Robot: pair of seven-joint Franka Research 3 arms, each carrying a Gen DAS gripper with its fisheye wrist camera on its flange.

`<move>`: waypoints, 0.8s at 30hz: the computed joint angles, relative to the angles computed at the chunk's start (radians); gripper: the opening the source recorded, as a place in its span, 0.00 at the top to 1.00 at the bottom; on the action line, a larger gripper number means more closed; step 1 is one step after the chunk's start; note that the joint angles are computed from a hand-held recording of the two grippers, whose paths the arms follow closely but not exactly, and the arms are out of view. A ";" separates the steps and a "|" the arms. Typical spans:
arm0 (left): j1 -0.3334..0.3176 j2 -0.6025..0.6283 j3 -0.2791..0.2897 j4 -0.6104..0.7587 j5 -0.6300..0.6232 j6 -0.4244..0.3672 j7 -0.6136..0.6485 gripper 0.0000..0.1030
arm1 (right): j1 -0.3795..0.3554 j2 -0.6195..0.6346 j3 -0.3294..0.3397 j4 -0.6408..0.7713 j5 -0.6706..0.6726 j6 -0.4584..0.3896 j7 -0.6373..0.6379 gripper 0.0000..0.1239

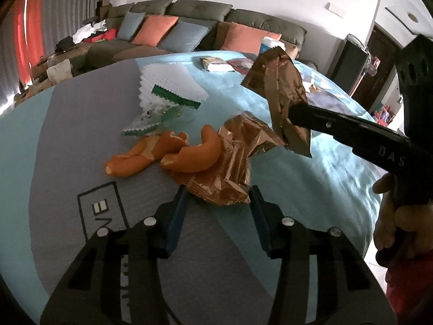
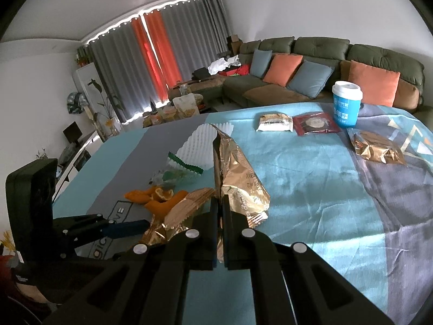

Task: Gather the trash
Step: 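Grasp a gold foil wrapper with the right tool while the left tool grasps another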

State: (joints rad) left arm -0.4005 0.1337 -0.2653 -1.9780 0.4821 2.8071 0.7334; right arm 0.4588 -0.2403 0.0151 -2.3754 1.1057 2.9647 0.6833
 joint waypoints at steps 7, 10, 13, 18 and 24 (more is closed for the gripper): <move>-0.007 -0.018 0.009 -0.015 0.080 0.025 -0.076 0.59 | 0.001 0.000 -0.002 -0.001 0.002 -0.001 -0.002 0.98; 0.001 -0.016 0.003 -0.016 0.052 0.030 -0.061 0.59 | 0.001 -0.002 -0.002 -0.003 0.003 -0.002 -0.004 0.98; -0.006 -0.024 0.015 -0.020 0.102 0.044 -0.114 0.55 | 0.003 -0.003 -0.004 -0.006 0.011 -0.001 -0.013 0.98; -0.001 -0.009 0.003 0.000 0.091 0.045 -0.076 0.53 | 0.003 -0.004 -0.003 -0.007 0.020 -0.004 -0.019 0.98; -0.004 0.043 -0.011 0.064 0.008 -0.033 0.010 0.57 | 0.004 -0.010 -0.006 -0.014 0.036 -0.007 -0.031 0.98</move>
